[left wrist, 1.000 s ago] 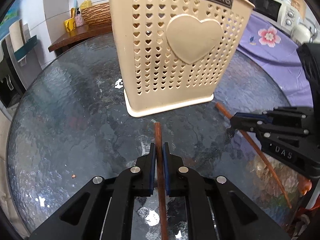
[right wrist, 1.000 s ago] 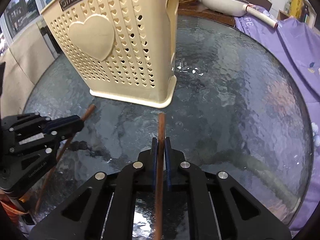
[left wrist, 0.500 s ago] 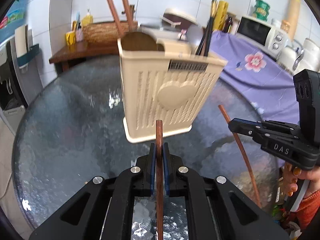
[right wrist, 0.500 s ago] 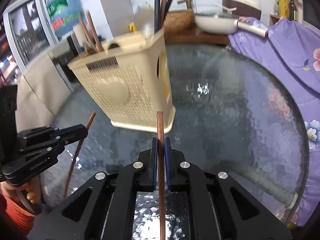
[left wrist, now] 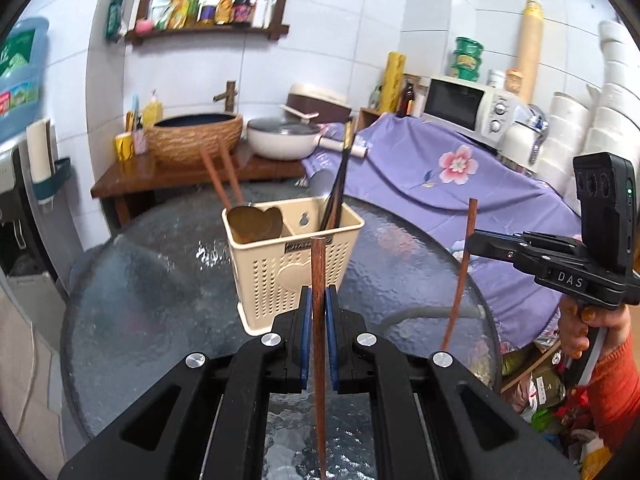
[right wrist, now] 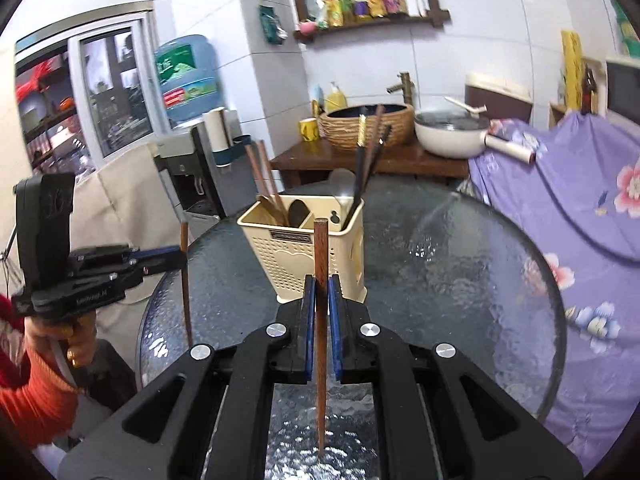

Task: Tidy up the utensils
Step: 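Lift both chopsticks upright and carry them above the basket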

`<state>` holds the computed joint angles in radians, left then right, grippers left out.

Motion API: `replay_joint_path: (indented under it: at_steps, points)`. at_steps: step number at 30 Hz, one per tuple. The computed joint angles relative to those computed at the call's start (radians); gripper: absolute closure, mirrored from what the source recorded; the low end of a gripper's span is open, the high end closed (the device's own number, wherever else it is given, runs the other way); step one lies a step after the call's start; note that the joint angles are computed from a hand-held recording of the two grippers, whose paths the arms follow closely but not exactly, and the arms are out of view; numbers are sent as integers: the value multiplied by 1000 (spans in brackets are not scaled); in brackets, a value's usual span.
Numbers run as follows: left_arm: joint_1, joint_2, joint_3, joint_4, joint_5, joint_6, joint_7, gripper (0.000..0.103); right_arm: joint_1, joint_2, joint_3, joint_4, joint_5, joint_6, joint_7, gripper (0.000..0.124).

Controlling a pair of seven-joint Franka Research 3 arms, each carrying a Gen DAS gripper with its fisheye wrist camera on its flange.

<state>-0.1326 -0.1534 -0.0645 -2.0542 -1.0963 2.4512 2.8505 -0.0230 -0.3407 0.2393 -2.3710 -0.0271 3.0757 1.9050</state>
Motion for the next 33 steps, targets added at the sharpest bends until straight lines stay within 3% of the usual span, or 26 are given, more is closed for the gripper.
replay_joint_path:
  at_steps: [6, 19, 33]
  points:
    - [-1, -42, 20, -18, -10, -32, 23, 96, 14, -32, -9, -8, 1, -18, -23, 116]
    - [-15, -61, 34, -13, -21, -26, 41, 96, 20, -21, -6, 36, -7, -44, -45, 117]
    - [20, 14, 25, 150, 8, -140, -75, 96, 105, 27, -85, 174, 24, -128, -124, 117]
